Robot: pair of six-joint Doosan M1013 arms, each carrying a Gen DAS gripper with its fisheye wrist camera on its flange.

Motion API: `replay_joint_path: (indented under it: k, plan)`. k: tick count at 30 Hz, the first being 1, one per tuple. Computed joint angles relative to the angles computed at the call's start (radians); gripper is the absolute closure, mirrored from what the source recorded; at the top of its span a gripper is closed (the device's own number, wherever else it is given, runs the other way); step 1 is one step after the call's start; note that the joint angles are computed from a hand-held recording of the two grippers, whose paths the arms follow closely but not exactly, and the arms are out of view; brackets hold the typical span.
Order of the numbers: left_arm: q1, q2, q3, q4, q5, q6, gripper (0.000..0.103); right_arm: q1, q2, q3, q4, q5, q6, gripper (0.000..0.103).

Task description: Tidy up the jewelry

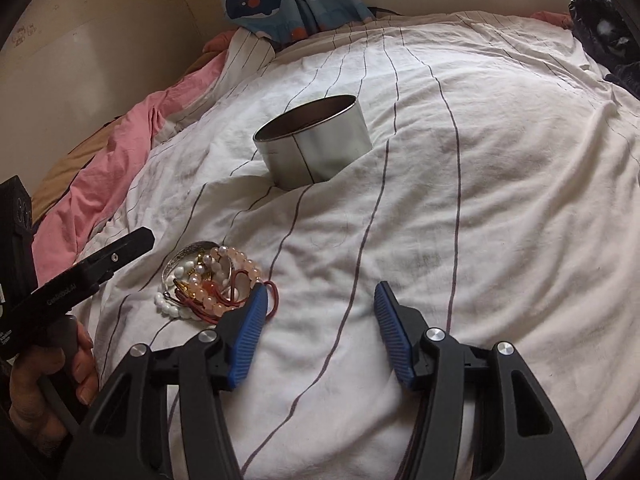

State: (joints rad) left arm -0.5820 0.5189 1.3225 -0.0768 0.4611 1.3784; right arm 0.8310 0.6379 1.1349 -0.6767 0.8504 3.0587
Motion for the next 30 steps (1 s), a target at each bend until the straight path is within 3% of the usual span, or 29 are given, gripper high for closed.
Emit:
replay_joint_path:
  k: [7, 14, 30]
  plan:
    - [0.004, -0.027, 0.055, 0.049, -0.095, -0.110, 0.012, 0.004, -0.007, 0.017, -0.032, -0.014, 0.037, 0.043]
    - [-0.002, -0.001, 0.009, 0.069, -0.007, -0.120, 0.008, 0.008, -0.002, 0.009, -0.029, -0.004, 0.016, 0.034]
    - [-0.007, 0.009, -0.009, 0.100, 0.028, -0.139, 0.007, 0.007, -0.006, 0.016, -0.027, -0.021, 0.017, 0.030]
